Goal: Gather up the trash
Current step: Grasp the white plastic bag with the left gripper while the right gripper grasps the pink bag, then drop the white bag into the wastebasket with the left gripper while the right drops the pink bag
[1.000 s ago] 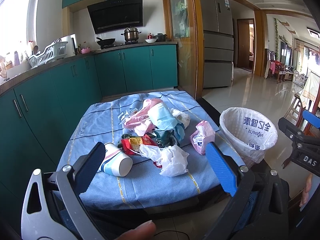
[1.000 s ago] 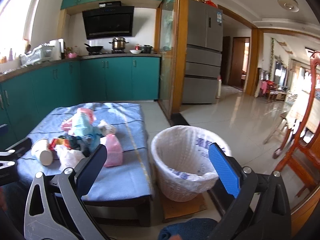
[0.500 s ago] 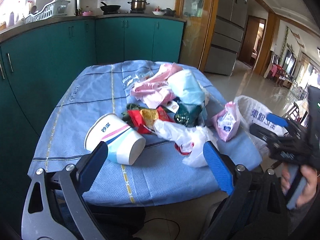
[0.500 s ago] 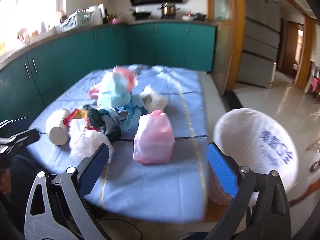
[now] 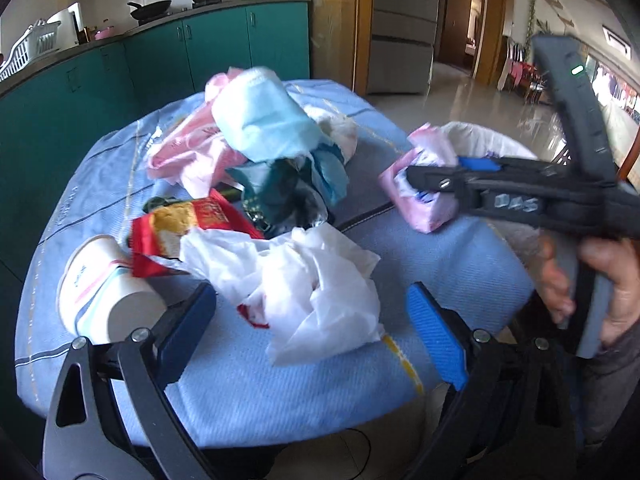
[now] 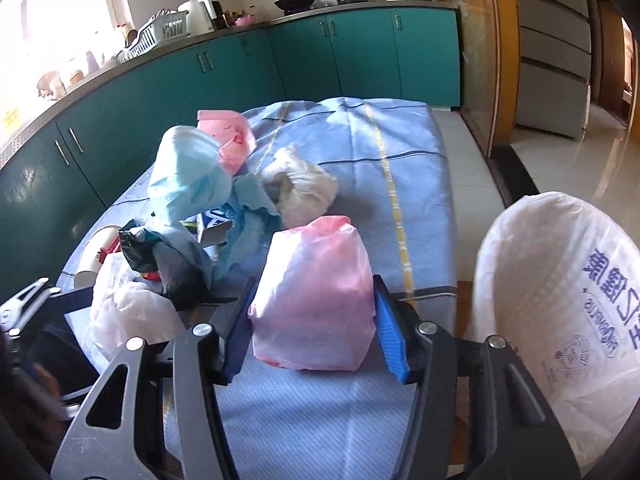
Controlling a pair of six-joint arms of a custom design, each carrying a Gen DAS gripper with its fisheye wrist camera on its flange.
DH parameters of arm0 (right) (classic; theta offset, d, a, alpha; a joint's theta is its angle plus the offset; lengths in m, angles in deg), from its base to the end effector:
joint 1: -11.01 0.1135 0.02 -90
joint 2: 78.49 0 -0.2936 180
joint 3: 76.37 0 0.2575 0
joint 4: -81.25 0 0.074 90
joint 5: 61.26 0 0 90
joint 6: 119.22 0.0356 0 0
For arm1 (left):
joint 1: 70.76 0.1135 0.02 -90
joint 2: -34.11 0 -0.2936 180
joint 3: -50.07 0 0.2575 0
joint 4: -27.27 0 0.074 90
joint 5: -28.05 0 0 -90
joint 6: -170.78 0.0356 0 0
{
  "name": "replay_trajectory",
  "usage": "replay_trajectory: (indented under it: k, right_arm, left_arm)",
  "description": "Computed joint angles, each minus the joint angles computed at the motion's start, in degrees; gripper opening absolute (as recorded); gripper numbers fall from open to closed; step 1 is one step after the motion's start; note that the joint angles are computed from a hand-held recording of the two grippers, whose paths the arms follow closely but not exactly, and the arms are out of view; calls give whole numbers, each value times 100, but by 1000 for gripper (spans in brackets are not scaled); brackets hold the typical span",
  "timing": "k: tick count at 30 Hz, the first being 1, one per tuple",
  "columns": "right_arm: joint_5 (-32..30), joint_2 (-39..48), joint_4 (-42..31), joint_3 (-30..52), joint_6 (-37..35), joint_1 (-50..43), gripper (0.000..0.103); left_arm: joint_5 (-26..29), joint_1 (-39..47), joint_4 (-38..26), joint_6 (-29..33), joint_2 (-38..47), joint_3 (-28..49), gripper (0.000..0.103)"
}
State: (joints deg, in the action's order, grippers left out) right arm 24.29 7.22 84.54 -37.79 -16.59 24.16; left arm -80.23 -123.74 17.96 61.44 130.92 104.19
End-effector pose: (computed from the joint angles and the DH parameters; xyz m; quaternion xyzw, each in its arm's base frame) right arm 0.2450 0.0601 0.1417 -0.0194 0.9192 0.1222 0.3739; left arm 0.1958 -0.2412 0.1455 0.2206 0.9085 -0.0684 0.3481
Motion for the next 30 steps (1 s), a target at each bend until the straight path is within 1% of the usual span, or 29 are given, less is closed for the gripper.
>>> replay_trajectory:
  k: [2, 4, 5, 6, 8, 11, 14, 16, 19, 21, 23, 25, 26, 27, 29, 30]
  right_arm:
    - [80, -62, -21, -42, -93, -59, 55]
    - [-10, -173, -33, -115, -149, -144, 55]
    - [-43, -211, -37, -129, -159, -174, 55]
    - [-46, -304, -55, -155, -143, -180, 55]
    - [-123, -437, -4, -220, -168, -265, 55]
    - [-238, -826, -15, -392, -162, -414, 55]
    - [-289, -1015, -62, -433, -98, -528, 55]
    - [-290, -1103, -101, -442, -81, -617, 55]
    - [47, -1548, -541, -245, -197, -814, 55]
    - [123, -1811, -1042, 172, -296, -1181, 55]
    - [14, -1760, -1340, 625, -394, -1652, 55]
    - [406, -1670, -1232, 785, -608, -1874, 55]
    - [721, -1626, -1054, 729, -685, -2002, 55]
    - [740, -1577, -934, 647, -683, -2159, 55]
    - [132, -1193, -606, 317, -600, -2902, 55]
    - [57, -1024, -595, 281, -568, -3075, 55]
  left_arm:
    - [80, 105, -94, 7, 239, 172, 60]
    - [303, 261, 39, -32, 242, 144, 54]
    - [382, 323, 40, -40, 201, 158, 48]
    - [413, 350, 53, -36, 164, 152, 45]
    - [388, 381, 53, 16, -108, 116, 45]
    - [209, 346, 32, 235, -662, 53, 45]
    - [84, 416, 10, 413, -1024, 61, 45]
    - [101, 552, 52, 475, -1169, 103, 45]
    - [374, 735, -73, 703, -1196, 523, 45]
    - [380, 671, -107, 870, -1062, 861, 45]
    - [417, 569, -248, 1090, -645, 1578, 45]
    - [497, 407, -356, 1190, -183, 2226, 45]
    - [623, 340, -376, 1210, 80, 2517, 45]
    - [886, 297, -436, 1209, 424, 2883, 45]
    - [1189, 133, -372, 1153, 889, 3215, 45]
    - [1290, 62, -324, 1158, 1134, 3370, 45]
